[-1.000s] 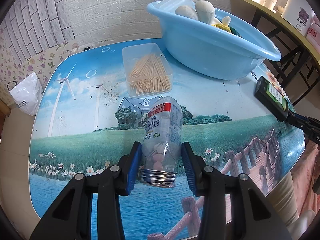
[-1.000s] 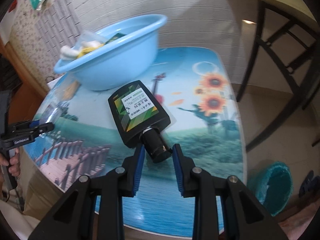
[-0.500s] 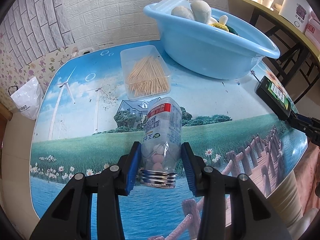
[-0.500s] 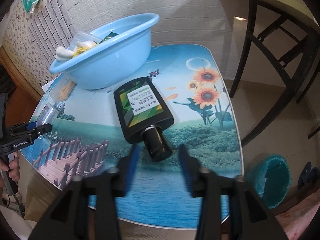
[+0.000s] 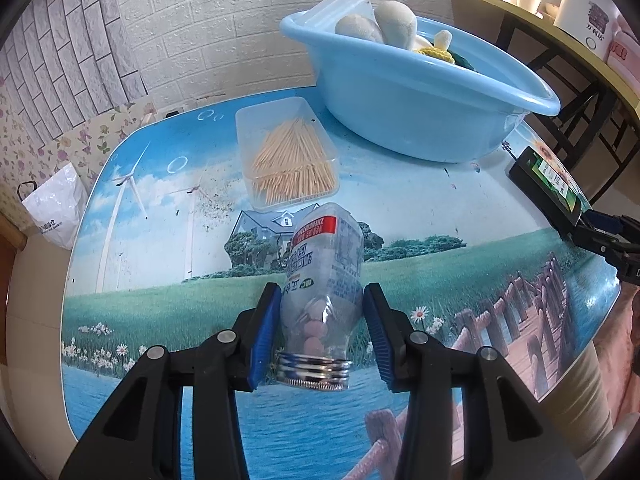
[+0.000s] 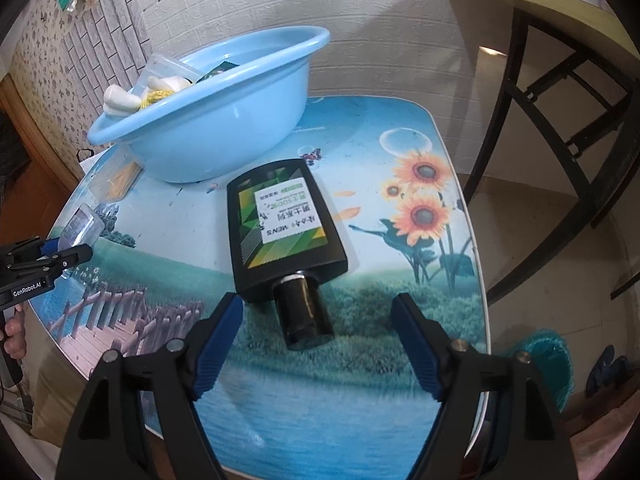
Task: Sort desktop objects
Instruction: 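Lift the clear bottle with the left tool while the right tool lifts the green bottle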
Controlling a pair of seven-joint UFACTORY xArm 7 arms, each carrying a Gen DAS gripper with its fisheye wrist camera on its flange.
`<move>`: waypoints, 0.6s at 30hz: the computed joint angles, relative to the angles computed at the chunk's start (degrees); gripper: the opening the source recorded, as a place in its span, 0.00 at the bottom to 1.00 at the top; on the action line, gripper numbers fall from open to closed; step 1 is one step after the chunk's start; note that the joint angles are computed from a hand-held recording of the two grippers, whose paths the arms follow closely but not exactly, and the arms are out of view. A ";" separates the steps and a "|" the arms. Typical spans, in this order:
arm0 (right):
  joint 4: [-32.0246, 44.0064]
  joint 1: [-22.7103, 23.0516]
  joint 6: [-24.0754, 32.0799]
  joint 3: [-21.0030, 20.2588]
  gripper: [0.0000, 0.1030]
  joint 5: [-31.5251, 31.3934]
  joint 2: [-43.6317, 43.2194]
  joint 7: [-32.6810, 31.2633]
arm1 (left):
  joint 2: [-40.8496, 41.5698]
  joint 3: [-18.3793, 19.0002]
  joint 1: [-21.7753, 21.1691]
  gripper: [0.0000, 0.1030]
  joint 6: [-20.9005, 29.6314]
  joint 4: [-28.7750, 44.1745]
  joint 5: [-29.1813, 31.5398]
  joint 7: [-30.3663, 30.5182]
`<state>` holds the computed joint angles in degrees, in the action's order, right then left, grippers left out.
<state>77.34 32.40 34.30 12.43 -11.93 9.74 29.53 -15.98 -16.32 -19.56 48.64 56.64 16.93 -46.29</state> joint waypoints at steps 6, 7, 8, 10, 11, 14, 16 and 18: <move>2.89 0.47 0.76 -0.19 0.75 -0.35 2.34 -1.50 | 0.47 0.01 0.23 0.41 -0.72 0.12 0.78 -0.22; 3.45 0.64 1.03 -0.27 0.75 -0.51 2.75 -1.58 | 0.39 0.06 0.20 0.42 -0.90 -0.03 0.83 -0.19; 4.10 0.91 1.49 -0.38 0.75 -0.86 3.18 -1.55 | 0.47 0.07 0.22 0.42 -1.00 -0.01 0.91 -0.21; 5.36 1.60 2.34 -0.76 0.75 -1.89 4.05 -0.86 | 0.42 0.12 0.23 0.42 -1.20 -0.14 0.95 -0.20; 5.75 1.88 2.65 -0.91 0.75 -2.26 4.27 -0.46 | 0.35 0.12 0.21 0.42 -1.23 -0.23 0.94 -0.21; 7.03 2.43 3.25 -1.13 0.75 -2.53 5.15 0.51 | 0.26 0.14 0.21 0.43 -1.22 -0.30 0.88 -0.15; 7.39 2.46 3.09 -0.90 0.75 -1.64 5.40 0.40 | 0.30 0.09 0.23 0.43 -1.28 -0.30 0.93 -0.18; 7.78 2.82 3.18 -0.89 0.75 -1.53 5.67 0.59 | 0.30 0.11 0.24 0.43 -1.32 -0.30 0.94 -0.16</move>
